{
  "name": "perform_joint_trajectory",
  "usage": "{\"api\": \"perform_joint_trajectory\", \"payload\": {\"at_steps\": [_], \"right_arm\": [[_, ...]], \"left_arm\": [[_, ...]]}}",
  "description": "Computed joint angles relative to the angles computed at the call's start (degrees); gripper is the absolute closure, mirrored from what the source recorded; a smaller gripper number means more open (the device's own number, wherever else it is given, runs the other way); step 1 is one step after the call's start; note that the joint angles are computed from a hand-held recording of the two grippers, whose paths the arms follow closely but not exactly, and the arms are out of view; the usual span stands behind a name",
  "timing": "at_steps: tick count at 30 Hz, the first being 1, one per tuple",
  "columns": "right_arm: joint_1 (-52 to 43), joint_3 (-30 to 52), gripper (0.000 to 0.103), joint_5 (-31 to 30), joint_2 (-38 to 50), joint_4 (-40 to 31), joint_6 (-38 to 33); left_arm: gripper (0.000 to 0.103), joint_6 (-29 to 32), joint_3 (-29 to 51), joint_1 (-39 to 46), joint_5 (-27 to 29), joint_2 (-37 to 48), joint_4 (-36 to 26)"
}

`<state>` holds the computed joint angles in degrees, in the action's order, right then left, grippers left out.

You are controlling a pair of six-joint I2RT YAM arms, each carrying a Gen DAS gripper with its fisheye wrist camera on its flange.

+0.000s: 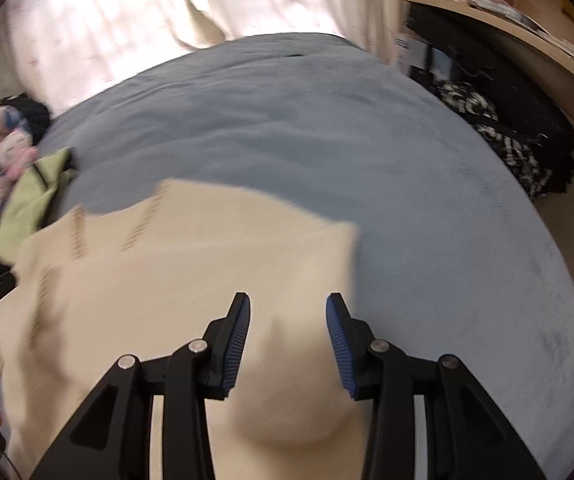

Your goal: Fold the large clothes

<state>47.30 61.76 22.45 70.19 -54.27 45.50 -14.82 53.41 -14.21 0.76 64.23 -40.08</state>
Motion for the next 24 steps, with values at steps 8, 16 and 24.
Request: {"api": "perform_joint_trajectory", "payload": {"at_steps": [8,16,24], "right_arm": [[16.83,1.09,0.063,2.51,13.97,8.38,8.63],[13.92,-4.99,0.066,11.39,12.66,-2.17,14.45],[9.93,-10.5,0.062,11.27,5.79,-7.58,19.67]], "left_arm": [[0.06,-10.67,-8.37,-10.31,-8.0,-2.22,4.27],[0.06,-11.05,-14.27,-7.07,-7.65,2.67,8.29],[0.059,-10.53,-15.19,-6.79,-8.59,2.01,9.04]]}}
